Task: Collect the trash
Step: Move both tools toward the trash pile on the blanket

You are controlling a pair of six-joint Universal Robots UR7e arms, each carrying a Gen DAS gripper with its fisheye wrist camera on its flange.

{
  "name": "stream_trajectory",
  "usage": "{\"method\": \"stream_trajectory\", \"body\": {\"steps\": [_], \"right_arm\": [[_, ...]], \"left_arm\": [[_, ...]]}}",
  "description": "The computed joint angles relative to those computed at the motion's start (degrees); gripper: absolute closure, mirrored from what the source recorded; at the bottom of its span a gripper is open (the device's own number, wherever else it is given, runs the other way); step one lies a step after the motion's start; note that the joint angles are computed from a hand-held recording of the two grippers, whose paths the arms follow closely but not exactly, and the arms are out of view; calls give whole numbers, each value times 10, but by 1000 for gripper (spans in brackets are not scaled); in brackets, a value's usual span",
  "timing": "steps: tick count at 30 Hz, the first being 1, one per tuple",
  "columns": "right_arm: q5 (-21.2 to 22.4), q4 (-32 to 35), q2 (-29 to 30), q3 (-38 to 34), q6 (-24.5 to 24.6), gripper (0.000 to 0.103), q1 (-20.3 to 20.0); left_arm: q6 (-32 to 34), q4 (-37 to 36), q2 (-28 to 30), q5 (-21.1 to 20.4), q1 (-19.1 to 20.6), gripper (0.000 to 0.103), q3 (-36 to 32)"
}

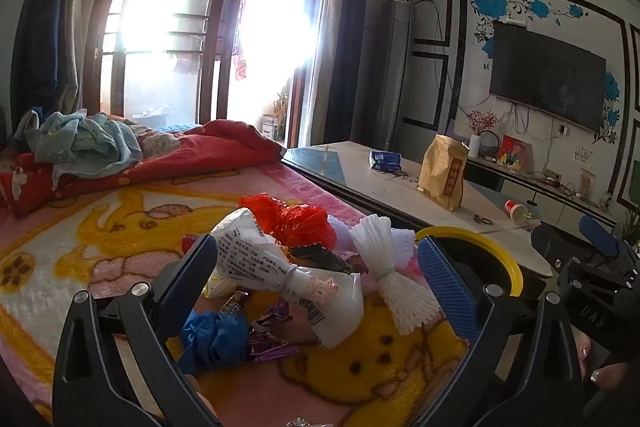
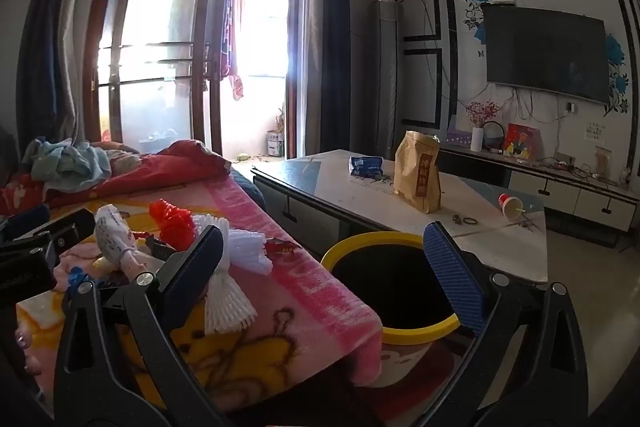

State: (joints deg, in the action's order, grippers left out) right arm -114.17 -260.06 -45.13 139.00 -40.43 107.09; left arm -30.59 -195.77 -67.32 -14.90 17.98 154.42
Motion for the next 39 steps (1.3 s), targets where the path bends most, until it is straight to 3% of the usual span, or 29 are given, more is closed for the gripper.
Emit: {"method": "stream_trajectory", "body": {"steps": [16,25,30,32,35,39], "right_arm": [[3,-1,-1,2,0,11,-2],[13,11,0,3,6,11,-2],[69,104,-31,10,12,11,-11],[69,157,-40,2,-1,11,-4],[56,256,-67,-4,27,11,1],[70,304,-64,-23,38,11,3]], "left_arm": [[-8,14,-11,-3,0,6,3],[4,-24,8,-13,5,6,3],[-5,6,-22,-18,21,6,0],[-17,24,-37,-10,27,6,-2],[-21,40,-60,3,38,6,-4],[-31,72,-100,18,53,6,-7]]}}
